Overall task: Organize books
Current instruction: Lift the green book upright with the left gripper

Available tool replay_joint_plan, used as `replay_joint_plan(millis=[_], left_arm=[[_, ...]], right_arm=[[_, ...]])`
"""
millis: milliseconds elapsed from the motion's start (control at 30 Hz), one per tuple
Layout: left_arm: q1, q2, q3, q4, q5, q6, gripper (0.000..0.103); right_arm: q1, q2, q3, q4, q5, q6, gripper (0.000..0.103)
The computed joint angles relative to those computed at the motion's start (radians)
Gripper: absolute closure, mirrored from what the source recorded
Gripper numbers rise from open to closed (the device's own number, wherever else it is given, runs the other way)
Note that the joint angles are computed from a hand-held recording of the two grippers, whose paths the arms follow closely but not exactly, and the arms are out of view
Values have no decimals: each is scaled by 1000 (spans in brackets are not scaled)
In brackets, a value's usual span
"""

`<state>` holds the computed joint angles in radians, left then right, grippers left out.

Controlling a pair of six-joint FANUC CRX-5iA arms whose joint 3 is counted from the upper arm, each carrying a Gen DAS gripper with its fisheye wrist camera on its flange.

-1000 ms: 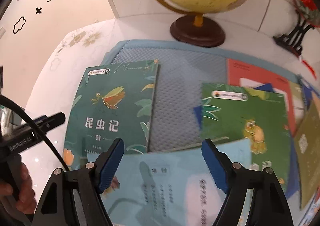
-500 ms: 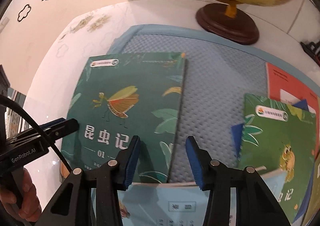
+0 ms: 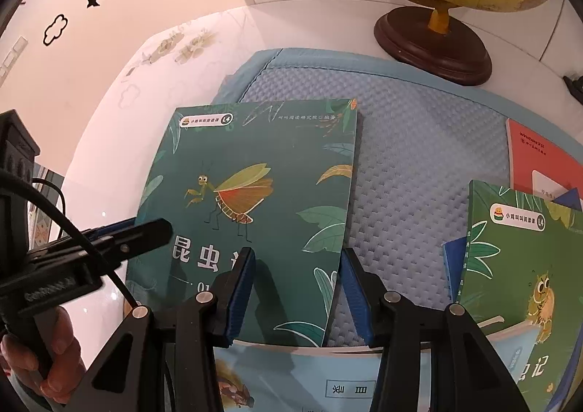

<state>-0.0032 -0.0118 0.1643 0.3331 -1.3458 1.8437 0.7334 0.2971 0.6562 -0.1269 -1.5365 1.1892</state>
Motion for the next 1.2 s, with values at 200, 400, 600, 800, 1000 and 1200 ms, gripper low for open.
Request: replay_joint_plan(millis=[200, 400, 600, 800, 1000, 1200], left_arm=[[-41, 12, 105, -48, -31, -26, 57], [-49, 6, 96, -34, 4, -54, 57], [-49, 24, 90, -64, 30, -40, 57], [28, -5, -9, 107, 125, -77, 57], [51, 17, -20, 200, 210, -110, 57], [62, 75, -37, 281, 218, -117, 57]], right_arm=[[-24, -2, 5, -43, 11, -19, 55], [-51, -41, -36, -93, 31, -26, 54], [-124, -92, -92, -218, 86, -50, 53], [-107, -57, -55, -186, 116, -59, 45], [-107, 31, 50, -180, 127, -63, 45], [-103, 127, 166, -90, 88, -52, 45]])
